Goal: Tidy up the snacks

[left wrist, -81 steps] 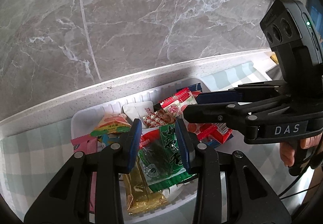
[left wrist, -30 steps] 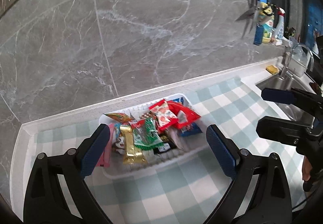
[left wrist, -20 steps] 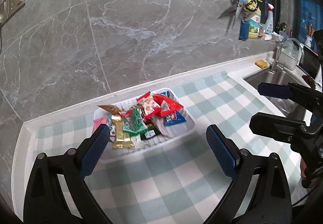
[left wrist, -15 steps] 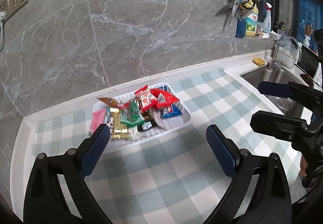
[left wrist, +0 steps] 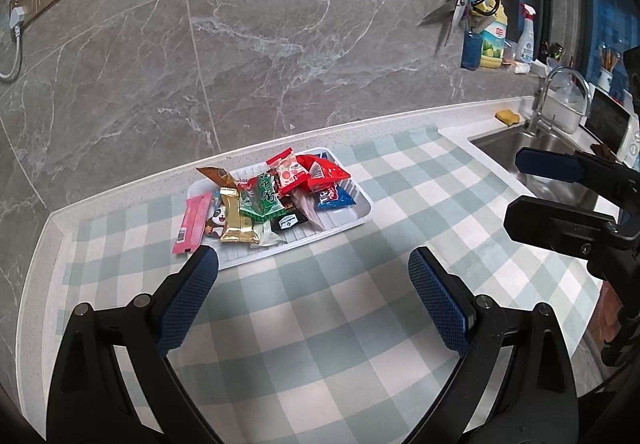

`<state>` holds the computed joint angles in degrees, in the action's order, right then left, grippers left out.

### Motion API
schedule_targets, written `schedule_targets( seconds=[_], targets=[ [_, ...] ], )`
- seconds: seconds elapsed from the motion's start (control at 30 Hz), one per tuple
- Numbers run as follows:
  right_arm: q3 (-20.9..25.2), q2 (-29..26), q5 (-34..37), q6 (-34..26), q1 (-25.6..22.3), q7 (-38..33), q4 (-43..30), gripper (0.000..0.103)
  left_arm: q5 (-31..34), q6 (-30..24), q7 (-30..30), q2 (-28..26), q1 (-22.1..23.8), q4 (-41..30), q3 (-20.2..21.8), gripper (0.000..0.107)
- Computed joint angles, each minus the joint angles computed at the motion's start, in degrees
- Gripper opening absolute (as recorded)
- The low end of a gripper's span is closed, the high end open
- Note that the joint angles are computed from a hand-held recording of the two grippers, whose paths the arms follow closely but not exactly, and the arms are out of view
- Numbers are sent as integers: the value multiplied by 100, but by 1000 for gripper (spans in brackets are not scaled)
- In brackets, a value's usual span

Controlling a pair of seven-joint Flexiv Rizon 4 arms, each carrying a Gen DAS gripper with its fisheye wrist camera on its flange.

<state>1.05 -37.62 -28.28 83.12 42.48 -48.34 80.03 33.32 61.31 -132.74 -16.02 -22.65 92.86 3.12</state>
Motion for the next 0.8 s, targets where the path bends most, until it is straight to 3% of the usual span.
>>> schedule_targets(
  seconds=[0.47,0.8],
  targets=[
    [-434,264,-269,272,301,506,425,92,119,76,-18,181,3,163,-43,97],
    [-442,309,-351,372,247,632,521,92,331,16,-154,252,-11,131,-71,97]
  ],
)
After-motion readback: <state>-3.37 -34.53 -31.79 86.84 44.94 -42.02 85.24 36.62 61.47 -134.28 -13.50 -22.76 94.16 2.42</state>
